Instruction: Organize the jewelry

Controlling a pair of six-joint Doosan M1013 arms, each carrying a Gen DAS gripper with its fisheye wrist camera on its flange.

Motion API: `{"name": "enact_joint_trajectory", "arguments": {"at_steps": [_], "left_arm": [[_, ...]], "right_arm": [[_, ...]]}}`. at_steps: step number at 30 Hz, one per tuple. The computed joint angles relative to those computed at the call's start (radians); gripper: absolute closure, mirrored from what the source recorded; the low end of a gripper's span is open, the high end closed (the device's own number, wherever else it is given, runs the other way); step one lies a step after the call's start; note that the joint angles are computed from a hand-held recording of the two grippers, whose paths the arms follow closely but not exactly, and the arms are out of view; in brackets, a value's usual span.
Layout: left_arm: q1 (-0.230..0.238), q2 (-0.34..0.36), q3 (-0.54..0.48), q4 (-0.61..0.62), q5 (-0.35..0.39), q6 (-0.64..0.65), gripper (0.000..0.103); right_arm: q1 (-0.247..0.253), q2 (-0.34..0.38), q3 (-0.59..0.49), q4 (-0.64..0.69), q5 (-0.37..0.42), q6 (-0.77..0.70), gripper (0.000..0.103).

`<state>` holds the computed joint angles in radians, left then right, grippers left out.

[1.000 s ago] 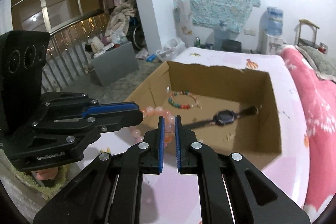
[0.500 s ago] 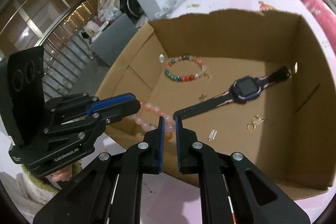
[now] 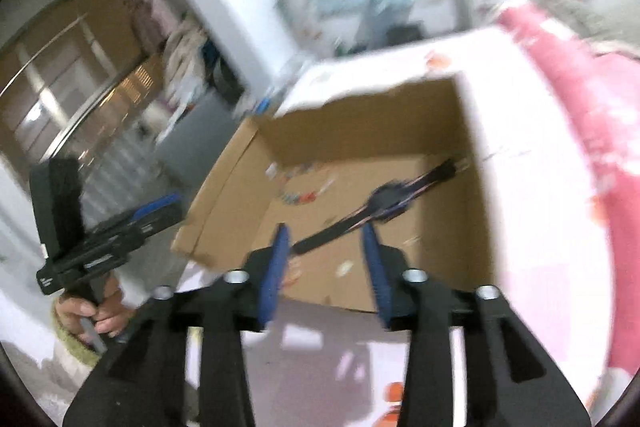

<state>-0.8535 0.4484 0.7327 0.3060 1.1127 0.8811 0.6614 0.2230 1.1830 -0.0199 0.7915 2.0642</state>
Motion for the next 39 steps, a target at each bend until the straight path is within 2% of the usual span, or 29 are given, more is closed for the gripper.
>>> {"name": "enact_joint_trajectory", "arguments": {"at_steps": [2,4,7,11,13,15,19,24,29,36,39], "left_arm": [[-0.003,-0.019,0.028,0.055,-0.01,-0.067,0.026],[0.006,-0.032,0.057,0.051,-0.011,-0.123,0.02],[0.035,-0.029,0.077,-0.076,-0.003,-0.152,0.019],[0.068,-0.02,0.112,-0.271,-0.041,-0.164,0.018],[0.059,-0.023,0.122,-0.248,-0.052,-0.206,0.017],[0.051,-0.018,0.11,-0.224,-0.034,-0.22,0.017],[0.039,-0.023,0.11,-0.199,-0.037,-0.252,0.016],[0.023,-0.047,0.138,-0.192,-0.058,-0.231,0.014],[-0.002,-0.09,0.203,-0.19,-0.095,-0.25,0.013],[-0.035,-0.128,0.266,-0.189,-0.126,-0.272,0.013],[-0.051,-0.14,0.301,-0.162,-0.144,-0.277,0.013]], "right_arm": [[-0.001,-0.04,0.052,-0.111,-0.049,0.124,0.048],[-0.014,-0.055,0.077,-0.143,-0.054,0.196,0.046],[-0.051,-0.051,0.094,-0.081,-0.031,0.216,0.046],[-0.086,0.015,0.039,0.102,0.091,0.058,0.046],[-0.089,0.032,0.021,0.16,0.128,0.011,0.043],[-0.071,0.048,-0.018,0.099,0.186,0.015,0.043],[-0.066,0.049,-0.038,0.088,0.225,0.021,0.043],[-0.059,0.027,-0.024,0.076,0.229,0.057,0.043],[-0.043,-0.027,0.051,0.063,0.193,0.107,0.043],[-0.018,-0.066,0.124,-0.006,0.153,0.172,0.042],[-0.013,-0.084,0.169,-0.022,0.091,0.204,0.042]]}}
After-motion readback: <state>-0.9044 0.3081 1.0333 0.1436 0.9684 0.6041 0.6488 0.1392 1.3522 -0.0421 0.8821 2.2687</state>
